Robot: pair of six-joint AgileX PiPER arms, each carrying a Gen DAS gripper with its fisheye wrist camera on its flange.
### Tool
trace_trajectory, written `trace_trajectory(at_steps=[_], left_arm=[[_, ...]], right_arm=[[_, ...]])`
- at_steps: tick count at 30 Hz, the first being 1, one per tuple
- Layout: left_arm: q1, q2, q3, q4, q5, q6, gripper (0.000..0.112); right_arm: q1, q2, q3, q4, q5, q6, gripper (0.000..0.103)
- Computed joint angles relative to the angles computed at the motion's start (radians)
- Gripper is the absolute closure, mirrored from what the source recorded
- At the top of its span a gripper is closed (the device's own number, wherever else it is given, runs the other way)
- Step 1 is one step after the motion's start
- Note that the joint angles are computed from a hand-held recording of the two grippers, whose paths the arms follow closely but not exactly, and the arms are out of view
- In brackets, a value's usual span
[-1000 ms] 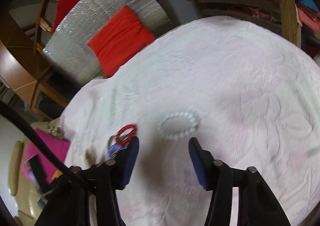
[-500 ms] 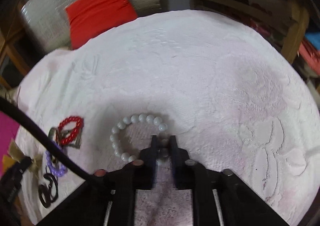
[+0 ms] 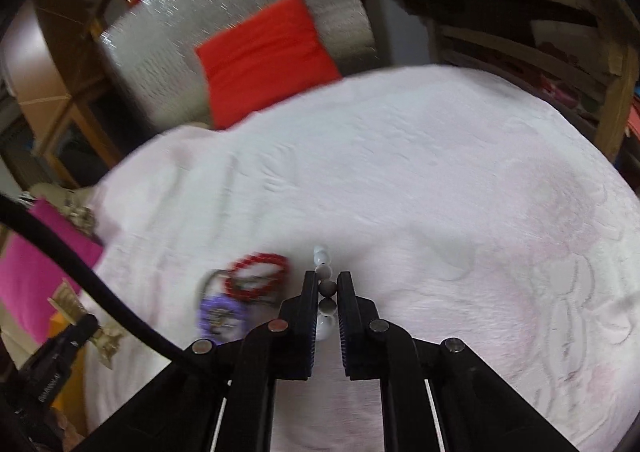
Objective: Organize jewelry
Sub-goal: 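Close the right tool on the white pearl bracelet while the left tool lifts the clip, then carry clip and pearl bracelet into the orange box and open both tools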
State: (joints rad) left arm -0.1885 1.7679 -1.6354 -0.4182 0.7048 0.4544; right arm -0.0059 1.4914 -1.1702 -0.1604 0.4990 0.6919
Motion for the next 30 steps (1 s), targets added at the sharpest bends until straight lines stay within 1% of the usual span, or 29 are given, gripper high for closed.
trace_trajectory(at_steps=[4, 8, 11, 12, 13, 14, 15, 17, 18, 19, 21, 22, 23, 25, 26, 28, 29, 30], left_arm=[[0.090, -0.094, 0.073, -0.087, 0.004, 0.068, 0.092], [0.227, -0.202, 0.136, -0.199, 0.052, 0.182, 0.091], [0.336, -0.286, 0.181, -0.228, 0.078, 0.267, 0.091], [0.381, -0.298, 0.178, -0.240, 0.101, 0.294, 0.091], [0.427, -0.305, 0.171, -0.250, 0.126, 0.316, 0.091], [0.471, -0.309, 0.165, -0.249, 0.143, 0.327, 0.091], [0.514, -0.307, 0.158, -0.243, 0.161, 0.334, 0.091], [0.598, -0.288, 0.140, -0.231, 0.208, 0.348, 0.091], [0.630, -0.274, 0.134, -0.214, 0.219, 0.346, 0.091], [0.659, -0.260, 0.132, -0.202, 0.223, 0.348, 0.091], [0.706, -0.221, 0.121, -0.170, 0.243, 0.337, 0.091], [0.720, -0.196, 0.109, -0.143, 0.259, 0.320, 0.091], [0.729, -0.173, 0.102, -0.120, 0.269, 0.304, 0.091], [0.741, -0.140, 0.103, -0.090, 0.273, 0.290, 0.091], [0.741, -0.125, 0.103, -0.077, 0.276, 0.287, 0.091], [0.729, -0.091, 0.095, -0.039, 0.284, 0.263, 0.091], [0.719, -0.074, 0.088, -0.014, 0.285, 0.240, 0.091], [0.709, -0.069, 0.100, -0.005, 0.263, 0.228, 0.091]], right_arm=[[0.073, -0.042, 0.011, -0.043, -0.058, 0.062, 0.092], [0.156, -0.056, -0.006, 0.015, -0.108, 0.036, 0.092], [0.242, -0.057, -0.028, 0.130, -0.172, -0.056, 0.092], [0.268, -0.044, -0.041, 0.132, -0.189, -0.055, 0.092], [0.303, -0.034, -0.053, 0.174, -0.211, -0.095, 0.092], [0.340, -0.019, -0.070, 0.238, -0.234, -0.154, 0.092], [0.374, 0.000, -0.092, 0.269, -0.245, -0.180, 0.092], [0.435, 0.044, -0.143, 0.372, -0.250, -0.275, 0.092], [0.472, 0.085, -0.188, 0.439, -0.248, -0.333, 0.092], [0.497, 0.107, -0.211, 0.466, -0.246, -0.352, 0.092], [0.563, 0.212, -0.337, 0.544, -0.207, -0.408, 0.092], [0.580, 0.241, -0.373, 0.551, -0.192, -0.409, 0.092], [0.611, 0.302, -0.449, 0.560, -0.168, -0.406, 0.092], [0.640, 0.381, -0.547, 0.571, -0.129, -0.404, 0.092], [0.662, 0.445, -0.636, 0.547, -0.094, -0.376, 0.092], [0.689, 0.515, -0.742, 0.459, -0.028, -0.299, 0.092], [0.702, 0.578, -0.838, 0.407, 0.027, -0.252, 0.092], [0.703, 0.619, -0.895, 0.395, 0.063, -0.237, 0.092]])
